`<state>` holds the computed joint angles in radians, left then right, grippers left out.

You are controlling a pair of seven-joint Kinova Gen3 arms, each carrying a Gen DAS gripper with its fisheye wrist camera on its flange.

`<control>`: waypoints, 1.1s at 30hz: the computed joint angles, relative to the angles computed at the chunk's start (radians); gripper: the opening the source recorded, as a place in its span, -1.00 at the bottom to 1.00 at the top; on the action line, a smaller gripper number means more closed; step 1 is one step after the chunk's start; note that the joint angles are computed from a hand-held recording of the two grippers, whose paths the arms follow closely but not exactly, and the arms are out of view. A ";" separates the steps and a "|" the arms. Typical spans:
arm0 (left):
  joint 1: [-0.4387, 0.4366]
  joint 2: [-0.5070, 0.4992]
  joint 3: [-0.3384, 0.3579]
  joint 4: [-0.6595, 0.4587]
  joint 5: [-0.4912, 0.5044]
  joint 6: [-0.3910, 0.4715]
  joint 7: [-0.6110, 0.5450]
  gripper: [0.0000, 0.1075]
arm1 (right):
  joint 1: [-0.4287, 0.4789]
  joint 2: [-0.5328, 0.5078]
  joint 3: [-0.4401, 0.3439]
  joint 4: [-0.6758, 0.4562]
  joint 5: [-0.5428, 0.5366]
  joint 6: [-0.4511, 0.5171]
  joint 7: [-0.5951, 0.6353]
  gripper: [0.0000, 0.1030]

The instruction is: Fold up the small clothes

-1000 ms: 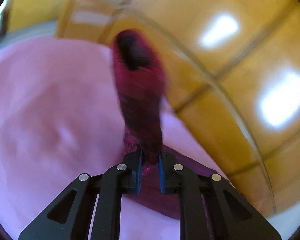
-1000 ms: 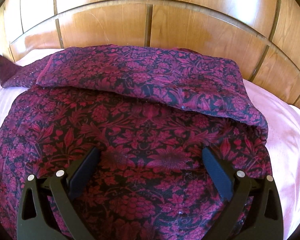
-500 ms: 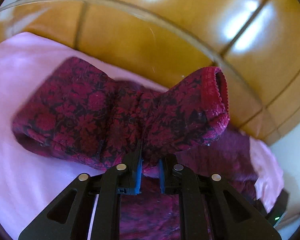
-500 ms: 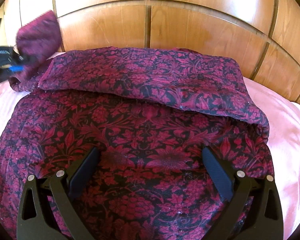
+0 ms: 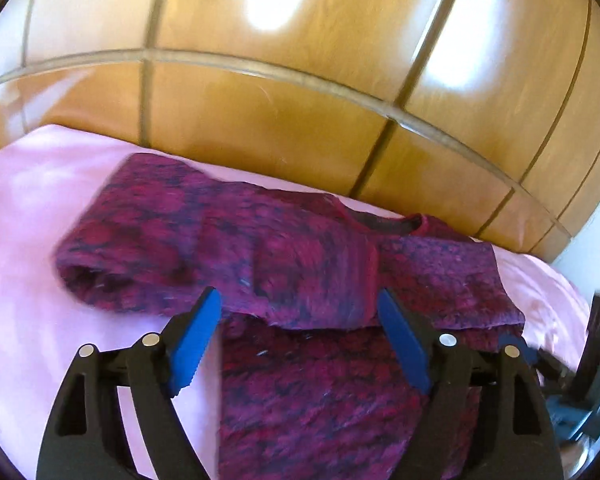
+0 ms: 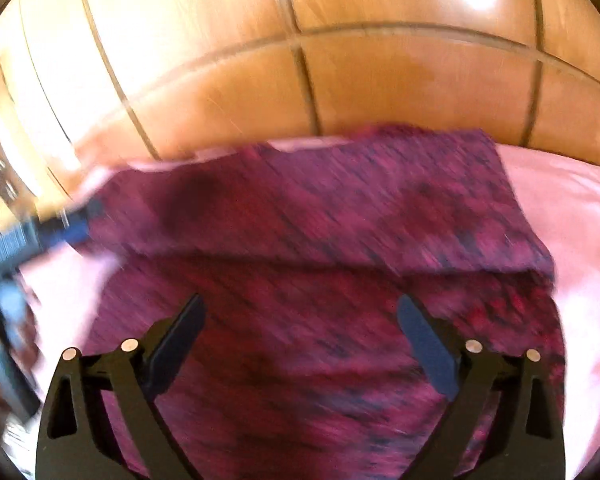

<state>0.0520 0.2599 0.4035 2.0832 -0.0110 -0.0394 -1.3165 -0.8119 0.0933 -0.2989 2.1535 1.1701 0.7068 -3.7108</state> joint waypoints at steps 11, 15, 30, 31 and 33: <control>0.304 0.006 -0.486 0.040 0.142 0.059 0.085 0.48 | 0.421 0.292 -0.309 -0.395 -0.157 -0.113 0.388 -0.19; 0.361 0.041 -0.533 0.012 0.132 0.070 0.117 0.48 | 0.390 0.313 -0.298 -0.435 -0.201 -0.064 0.453 -0.86; 0.751 0.210 -0.865 -0.197 -0.063 0.252 0.433 0.48 | 0.262 0.004 -0.203 -0.214 -0.026 0.213 0.211 -0.93; 0.753 0.211 -0.867 -0.196 -0.079 0.255 0.445 0.48 | 0.271 0.005 -0.213 -0.206 -0.041 0.244 0.208 -0.93; 0.742 0.207 -0.854 -0.192 -0.103 0.253 0.464 0.48 | 0.302 0.002 -0.232 -0.182 -0.076 0.278 0.196 -0.93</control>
